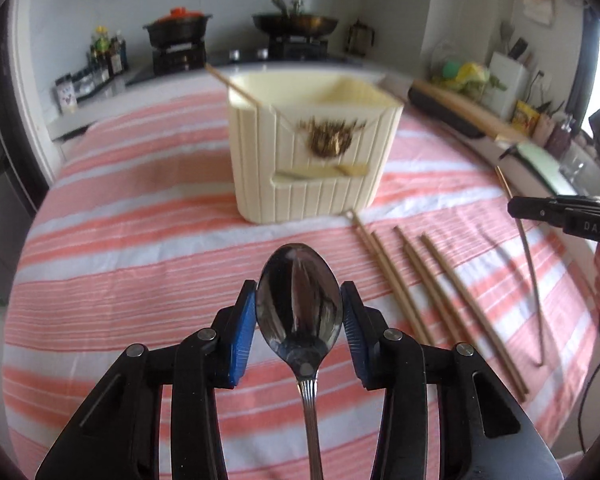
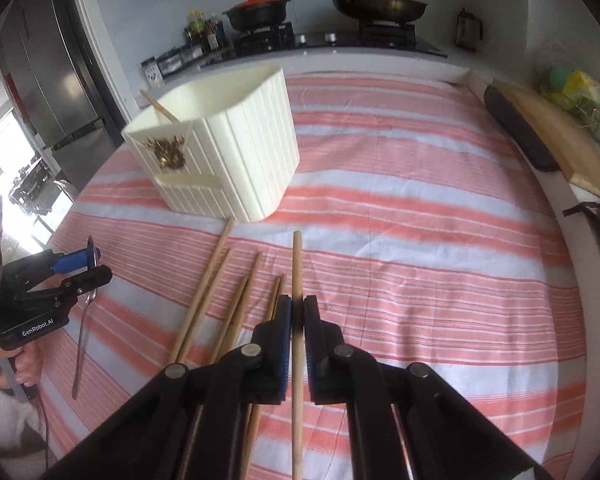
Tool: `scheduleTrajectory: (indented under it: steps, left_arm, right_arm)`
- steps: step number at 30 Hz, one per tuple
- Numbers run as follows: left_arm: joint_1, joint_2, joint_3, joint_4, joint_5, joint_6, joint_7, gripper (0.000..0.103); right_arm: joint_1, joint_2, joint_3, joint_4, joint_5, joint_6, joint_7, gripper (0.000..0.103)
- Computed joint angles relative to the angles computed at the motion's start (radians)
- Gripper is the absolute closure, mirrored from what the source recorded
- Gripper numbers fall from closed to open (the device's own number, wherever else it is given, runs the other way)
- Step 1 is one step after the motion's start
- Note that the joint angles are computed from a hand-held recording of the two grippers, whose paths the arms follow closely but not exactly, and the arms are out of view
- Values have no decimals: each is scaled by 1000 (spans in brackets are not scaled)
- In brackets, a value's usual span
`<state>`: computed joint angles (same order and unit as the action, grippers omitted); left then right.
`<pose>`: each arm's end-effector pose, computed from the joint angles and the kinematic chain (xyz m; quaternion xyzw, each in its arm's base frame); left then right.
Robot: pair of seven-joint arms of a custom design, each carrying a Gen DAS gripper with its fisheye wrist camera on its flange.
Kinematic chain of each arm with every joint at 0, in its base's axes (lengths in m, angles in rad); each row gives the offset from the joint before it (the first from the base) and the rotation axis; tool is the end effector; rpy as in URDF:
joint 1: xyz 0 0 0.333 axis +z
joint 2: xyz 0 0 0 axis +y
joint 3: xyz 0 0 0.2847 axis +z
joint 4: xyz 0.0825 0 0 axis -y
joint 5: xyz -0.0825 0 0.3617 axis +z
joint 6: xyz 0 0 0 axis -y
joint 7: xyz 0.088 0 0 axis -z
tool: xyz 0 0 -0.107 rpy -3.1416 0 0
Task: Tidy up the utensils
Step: 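Grasp the second spoon by its bowl with the left tool and lift, then lower the spoon into the holder and open the left tool while the right tool drops its chopstick in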
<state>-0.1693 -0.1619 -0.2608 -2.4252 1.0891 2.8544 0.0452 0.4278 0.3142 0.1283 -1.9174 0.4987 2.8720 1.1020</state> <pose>0.4170 -0.2451 0.3931 -0.6878 0.6163 -0.2906 0.2503 0.5547 0.3060 0.3832 -0.8244 0.4528 -0.0903 0.3276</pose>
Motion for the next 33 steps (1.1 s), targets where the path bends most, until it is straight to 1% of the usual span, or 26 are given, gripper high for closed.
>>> scheduleTrajectory:
  steps: [2,3,5,6,9,12,16,19,22,25,27,29,30,31,33]
  left_arm:
    - [0,-88,-15,-46,37,0,-52,61]
    - [2,-131,-23,-68,52,2,-75,61]
    - [9,-195,-40,-100,70,6,-114,61]
    - [16,-233,-47,-122,82,18,-140,61]
    - [34,-298,-69,-150,101,35,-193,61]
    - [48,-343,-75,-167,96,55,-202,61]
    - [69,-381,-82,-172,77,77,-198,61]
    - [75,-403,-69,-171,43,100,-167,62]
    - [84,-407,-51,-159,-3,117,-106,62]
    - [95,-400,-23,-133,-56,129,-31,62]
    - [114,-399,-9,-109,-83,148,11,62]
    - [146,-390,-5,-70,-99,166,43,62]
    - [173,-382,-13,-44,-99,171,52,62]
    - [203,-375,-25,-19,-94,174,55,62]
    - [295,-341,-75,64,-48,169,23,62]
  right_arm:
    - [-43,-87,59,-76,114,31,-95,97]
    - [-55,-125,78,-104,173,41,-146,97]
    - [-62,-196,100,-156,293,53,-257,97]
    - [-55,-231,102,-181,350,65,-310,97]
    - [-13,-307,91,-232,464,96,-415,97]
    - [26,-352,66,-260,519,113,-462,97]
    - [62,-360,48,-251,583,145,-501,97]
    - [79,-366,39,-230,660,158,-559,97]
    - [83,-354,39,-200,647,157,-554,97]
    - [81,-323,45,-160,561,160,-491,97]
    - [77,-293,48,-115,503,159,-451,97]
    - [72,-257,50,-49,454,149,-419,97]
    - [70,-233,50,-7,417,140,-392,97]
    - [67,-211,51,36,392,128,-371,97]
    - [65,-161,55,123,346,118,-328,97]
